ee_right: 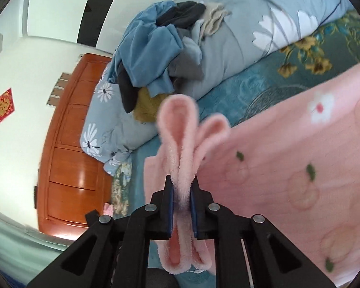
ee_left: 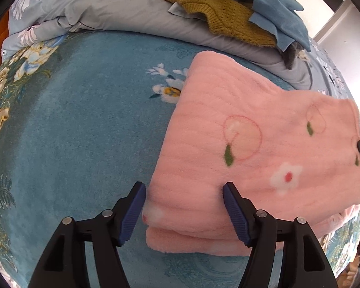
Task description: Fold clothes
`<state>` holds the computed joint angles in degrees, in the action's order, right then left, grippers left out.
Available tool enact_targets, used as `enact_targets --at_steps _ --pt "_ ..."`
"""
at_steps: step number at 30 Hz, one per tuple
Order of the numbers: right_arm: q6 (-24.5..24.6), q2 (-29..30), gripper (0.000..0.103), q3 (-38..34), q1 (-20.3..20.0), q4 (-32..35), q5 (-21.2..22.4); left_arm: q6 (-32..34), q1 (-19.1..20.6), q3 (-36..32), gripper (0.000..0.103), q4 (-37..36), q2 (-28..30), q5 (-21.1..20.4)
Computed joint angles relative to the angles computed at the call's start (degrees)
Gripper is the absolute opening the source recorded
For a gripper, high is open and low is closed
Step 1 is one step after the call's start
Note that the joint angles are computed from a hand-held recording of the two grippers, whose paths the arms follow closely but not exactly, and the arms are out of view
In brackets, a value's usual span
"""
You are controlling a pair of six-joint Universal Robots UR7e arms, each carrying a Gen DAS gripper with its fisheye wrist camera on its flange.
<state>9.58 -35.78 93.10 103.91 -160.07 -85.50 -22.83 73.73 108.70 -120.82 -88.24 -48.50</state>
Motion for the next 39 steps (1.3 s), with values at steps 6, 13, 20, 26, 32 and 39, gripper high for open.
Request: enact_targets --at_steps 6,13,20,26,32,39 --pt "6.7 0.5 0.012 2.1 -3.5 2.5 -3.6 -0.3 0.1 -0.1 0.07 0.9 0.8 -0.4" --pt "6.9 0.7 0.016 1.2 -3.6 3.6 -3.7 -2.0 -0.4 -0.9 0.072 2.3 1.3 0.5" --pt "4.7 -7.6 0.04 6.4 -3.1 -1.4 -4.9 -1.7 -5.0 -0.6 0.071 3.2 1.1 6.7" --pt "12.6 -22.4 0.053 24.7 -6.6 -18.6 -17.2 2.1 -9.1 -0.1 0.071 0.0 4.2 6.0" --pt "21.2 -29.5 0.064 35.1 -12.0 -28.7 -22.2 5.6 -13.0 -1.1 0.071 -1.8 12.3 2.6" --pt "8.7 -29.9 0.064 30.2 -11.4 -26.4 -22.8 3.9 -13.9 -3.1 0.07 3.6 18.6 -0.7"
